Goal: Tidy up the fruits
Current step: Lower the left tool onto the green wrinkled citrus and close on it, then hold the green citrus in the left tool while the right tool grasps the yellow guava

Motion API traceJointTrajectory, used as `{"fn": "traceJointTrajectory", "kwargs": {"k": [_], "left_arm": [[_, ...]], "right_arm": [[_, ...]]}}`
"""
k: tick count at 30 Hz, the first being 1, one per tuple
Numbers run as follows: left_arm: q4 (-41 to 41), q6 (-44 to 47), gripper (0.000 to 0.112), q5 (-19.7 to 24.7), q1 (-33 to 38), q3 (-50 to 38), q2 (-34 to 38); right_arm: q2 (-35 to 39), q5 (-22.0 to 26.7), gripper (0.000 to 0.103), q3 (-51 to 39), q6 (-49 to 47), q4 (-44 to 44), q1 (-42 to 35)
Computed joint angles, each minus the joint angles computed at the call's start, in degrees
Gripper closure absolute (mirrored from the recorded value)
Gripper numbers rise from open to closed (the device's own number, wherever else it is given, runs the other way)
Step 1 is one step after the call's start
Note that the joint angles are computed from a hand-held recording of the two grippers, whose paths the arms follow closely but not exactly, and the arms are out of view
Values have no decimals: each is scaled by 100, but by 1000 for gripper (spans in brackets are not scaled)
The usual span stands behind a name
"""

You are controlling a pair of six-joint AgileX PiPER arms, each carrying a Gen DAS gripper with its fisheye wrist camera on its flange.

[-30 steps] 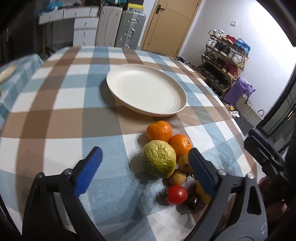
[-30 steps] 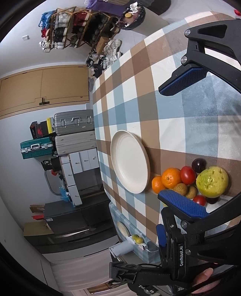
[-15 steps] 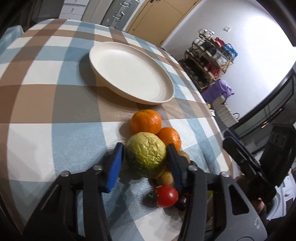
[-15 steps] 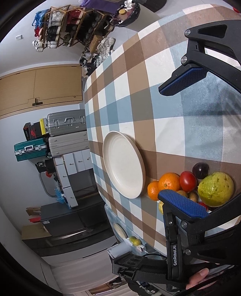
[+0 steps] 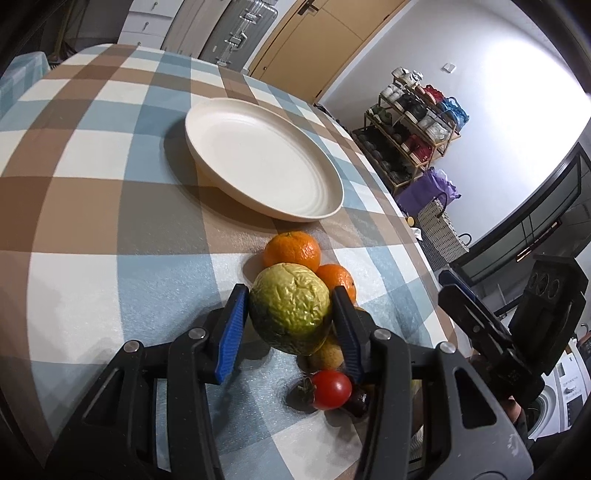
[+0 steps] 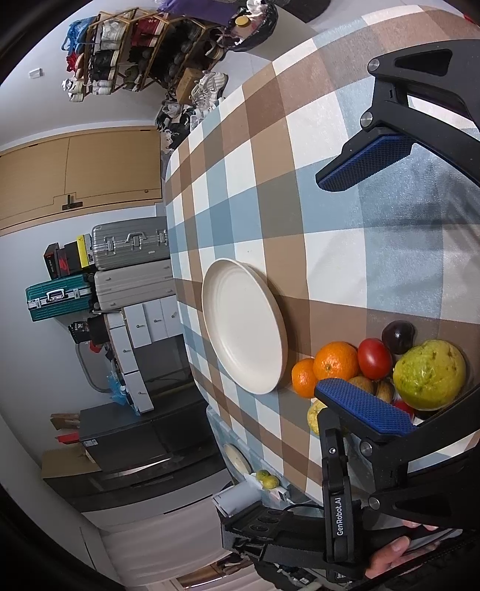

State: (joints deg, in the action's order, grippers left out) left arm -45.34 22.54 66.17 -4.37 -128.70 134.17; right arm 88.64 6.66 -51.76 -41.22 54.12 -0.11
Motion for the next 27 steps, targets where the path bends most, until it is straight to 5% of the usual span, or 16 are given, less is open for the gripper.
{"fn": "traceJointTrajectory", "kwargs": {"k": [6, 11, 27], "left_arm": [[-179, 300, 69, -181, 187, 532, -353], [-277, 445, 69, -226, 302, 698, -522], [-505, 992, 69, -463, 418, 1515, -1190]], "right_arm": [[-169, 433, 0, 129, -1634, 1611, -133], [-315, 1083, 0, 287, -2276, 2123, -288], [-370, 1780, 1, 932, -2338, 2611, -263]]}}
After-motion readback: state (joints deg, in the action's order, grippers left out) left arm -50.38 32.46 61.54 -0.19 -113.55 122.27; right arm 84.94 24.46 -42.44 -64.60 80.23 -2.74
